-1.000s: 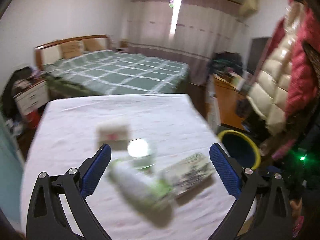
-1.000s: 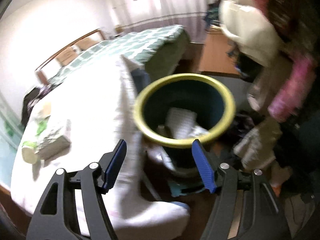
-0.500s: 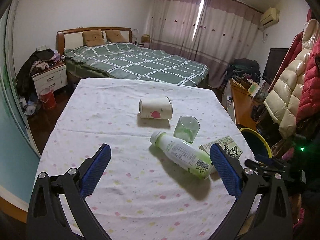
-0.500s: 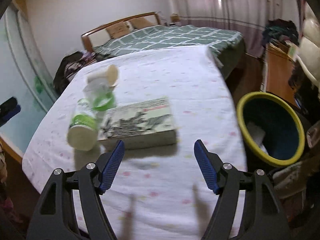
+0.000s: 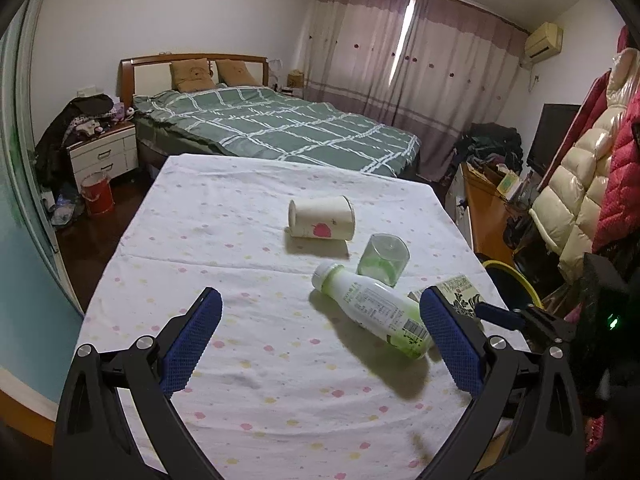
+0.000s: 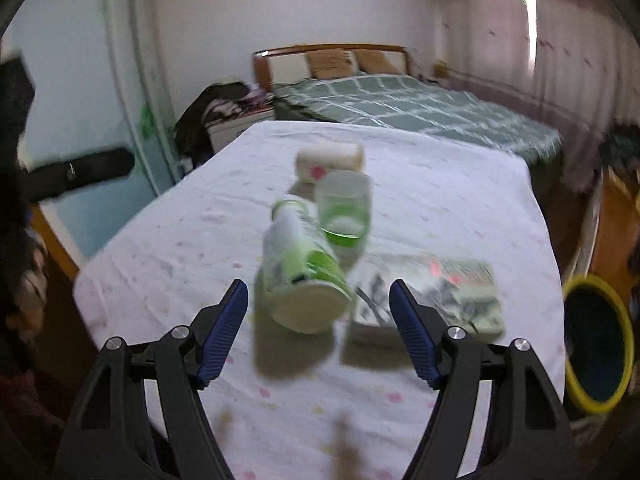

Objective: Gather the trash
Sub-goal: 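Reach the right gripper to the green-labelled milk bottle and grasp it, then carry the milk bottle with the right gripper over the bin and release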

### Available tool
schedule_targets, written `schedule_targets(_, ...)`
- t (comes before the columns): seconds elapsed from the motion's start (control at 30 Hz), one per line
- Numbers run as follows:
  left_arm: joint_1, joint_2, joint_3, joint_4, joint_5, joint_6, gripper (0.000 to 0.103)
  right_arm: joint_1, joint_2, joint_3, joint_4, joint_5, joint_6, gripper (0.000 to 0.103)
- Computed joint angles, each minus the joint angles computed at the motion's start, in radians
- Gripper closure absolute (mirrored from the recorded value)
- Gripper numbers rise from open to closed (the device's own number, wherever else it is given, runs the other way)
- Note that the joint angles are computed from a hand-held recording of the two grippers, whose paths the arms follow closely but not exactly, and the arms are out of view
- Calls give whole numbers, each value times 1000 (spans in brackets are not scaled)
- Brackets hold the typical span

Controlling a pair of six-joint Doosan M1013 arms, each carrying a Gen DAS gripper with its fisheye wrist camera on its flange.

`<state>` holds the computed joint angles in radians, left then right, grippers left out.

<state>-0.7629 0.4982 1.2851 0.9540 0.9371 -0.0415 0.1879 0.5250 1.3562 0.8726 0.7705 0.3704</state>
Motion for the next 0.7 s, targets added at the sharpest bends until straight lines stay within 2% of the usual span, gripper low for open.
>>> schedule_targets(0.2, -4, -12, 17, 18, 12, -26, 5, 48, 26, -20, -89, -37, -36, 34)
schedule_targets(0.43, -1, -20, 33, 17, 4, -39, 5, 75, 59, -55, -195, -60, 24, 35)
schedule_targets(0.5, 1, -20, 35, 11, -1, -39, 5, 75, 66, -67, -214, -47, 36, 45)
schedule_targets(0.7, 5, -19, 37, 2, -11, -34, 5, 47, 69, -96, -175, 57, 45, 46)
